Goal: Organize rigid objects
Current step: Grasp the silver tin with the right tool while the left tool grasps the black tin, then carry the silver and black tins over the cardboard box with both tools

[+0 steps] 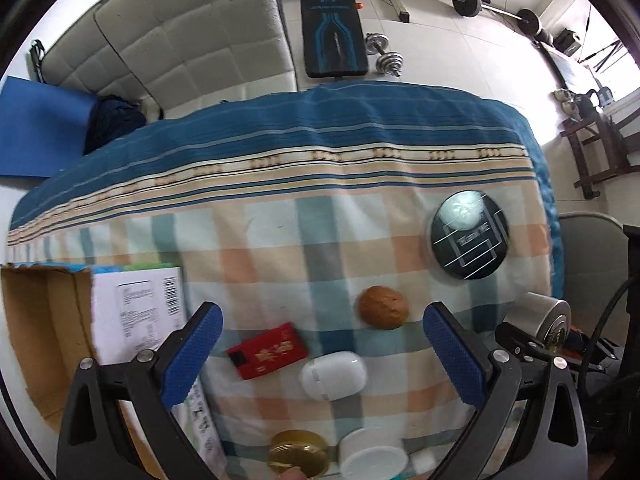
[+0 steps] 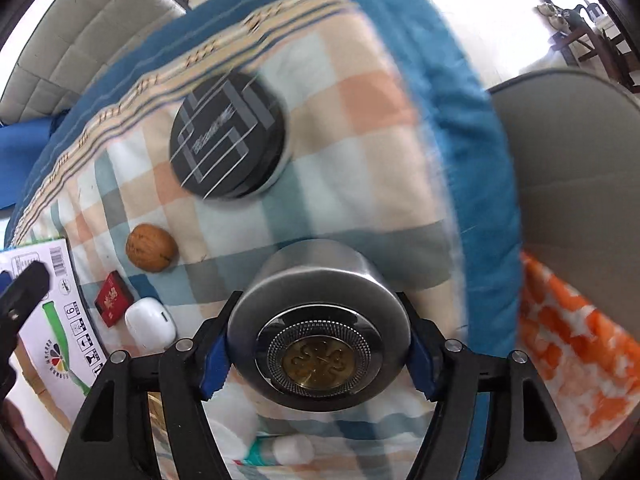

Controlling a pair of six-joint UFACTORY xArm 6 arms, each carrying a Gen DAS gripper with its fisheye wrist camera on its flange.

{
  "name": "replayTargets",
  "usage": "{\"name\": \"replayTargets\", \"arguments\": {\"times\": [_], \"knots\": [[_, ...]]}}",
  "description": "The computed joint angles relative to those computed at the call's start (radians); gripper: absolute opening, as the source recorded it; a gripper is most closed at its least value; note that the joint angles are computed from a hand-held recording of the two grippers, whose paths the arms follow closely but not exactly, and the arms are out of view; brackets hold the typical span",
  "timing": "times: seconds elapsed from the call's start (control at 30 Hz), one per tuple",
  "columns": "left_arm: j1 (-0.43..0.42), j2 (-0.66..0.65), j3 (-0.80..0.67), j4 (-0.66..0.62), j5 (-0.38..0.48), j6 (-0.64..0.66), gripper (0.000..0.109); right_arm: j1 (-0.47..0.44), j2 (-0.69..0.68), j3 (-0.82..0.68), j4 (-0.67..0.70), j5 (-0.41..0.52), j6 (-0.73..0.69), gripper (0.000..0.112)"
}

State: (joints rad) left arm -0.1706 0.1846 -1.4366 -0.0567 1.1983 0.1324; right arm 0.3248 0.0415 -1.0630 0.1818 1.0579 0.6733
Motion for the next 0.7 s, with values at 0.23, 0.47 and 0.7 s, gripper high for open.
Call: {"name": "replayTargets", "arguments": {"times": [0.23,0.47,0.7], "knots": [[-0.035,0.230,-0.262,-0.239,0.142,-0.009,0.101,-0.106,0.002,-0.031,-0.055,0.054,-0.023,0.074],[-0.116,0.352,-0.372,-0.185,0.181,-0.004,0.079,-0.171,-0.017,0.027,0.025,0.005,-0.034,0.074],[-0.145,0.280,-0.231,-0.065,0.070,0.068,0.072,-0.185,-0.019,0.056,0.023,-0.004,-0.058,0.074]]}}
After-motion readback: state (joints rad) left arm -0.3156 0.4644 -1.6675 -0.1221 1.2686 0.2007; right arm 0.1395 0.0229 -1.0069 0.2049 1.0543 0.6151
